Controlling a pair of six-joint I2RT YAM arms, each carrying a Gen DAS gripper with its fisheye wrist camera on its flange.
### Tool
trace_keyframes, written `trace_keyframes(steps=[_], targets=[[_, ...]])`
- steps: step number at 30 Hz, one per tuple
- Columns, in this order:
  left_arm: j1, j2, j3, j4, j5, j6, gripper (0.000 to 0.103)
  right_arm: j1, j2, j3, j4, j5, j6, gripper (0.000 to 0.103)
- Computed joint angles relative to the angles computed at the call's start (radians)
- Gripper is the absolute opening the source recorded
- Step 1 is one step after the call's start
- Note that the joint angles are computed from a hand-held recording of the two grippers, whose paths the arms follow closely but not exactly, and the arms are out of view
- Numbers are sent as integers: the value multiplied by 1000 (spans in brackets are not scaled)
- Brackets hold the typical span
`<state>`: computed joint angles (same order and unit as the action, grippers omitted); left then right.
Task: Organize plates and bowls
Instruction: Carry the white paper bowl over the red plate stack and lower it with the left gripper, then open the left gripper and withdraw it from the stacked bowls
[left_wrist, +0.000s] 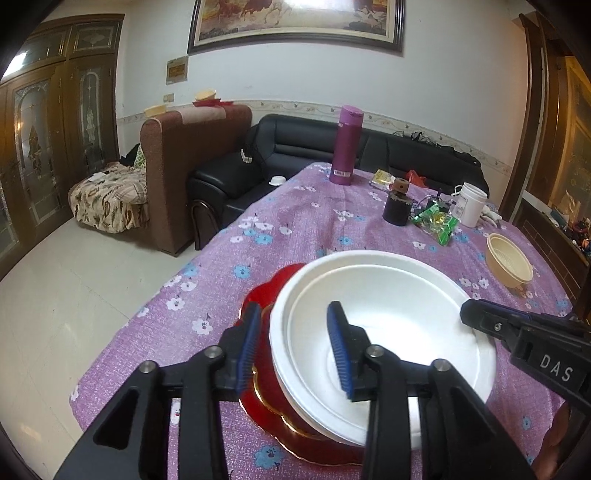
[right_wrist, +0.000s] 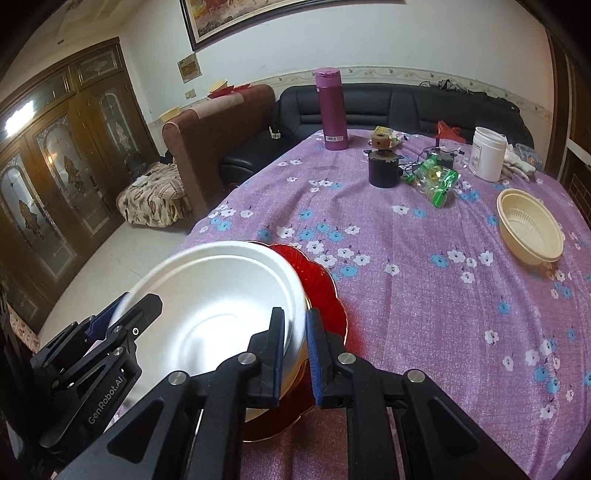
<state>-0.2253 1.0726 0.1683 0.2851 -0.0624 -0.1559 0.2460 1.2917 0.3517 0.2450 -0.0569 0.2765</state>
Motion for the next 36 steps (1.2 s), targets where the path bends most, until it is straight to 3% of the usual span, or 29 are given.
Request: trace_keyframes(steps=[10, 14, 18, 23, 27, 30, 35, 36], targets=[[-64, -236, 1, -180, -43, -17, 41, -91, -157, -62, -46, -88, -6, 14], [-211, -317, 5, -249, -125, -36, 41, -206, -238, -96, -88, -174, -22, 14], [-435, -280, 14, -240, -233, -87, 42, -427, -264, -120, -123, -311, -71, 14], [-731, -4, 63, -107, -352, -159, 42, -756, -181, -110, -141, -490, -176, 14], [-856, 310, 159, 19, -328, -176, 43, -970, -83, -82, -151, -587, -278, 14], [-864, 530, 265, 67, -273, -171, 50, -1098, 14, -39, -163, -638, -344, 14], [-820, 789, 479, -20, -239, -160, 50, -1198, 190, 72, -190, -658, -392, 14], [-791, 823, 527, -60, -175, -158, 50, -1200, 228, 108, -204, -654, -388, 14]])
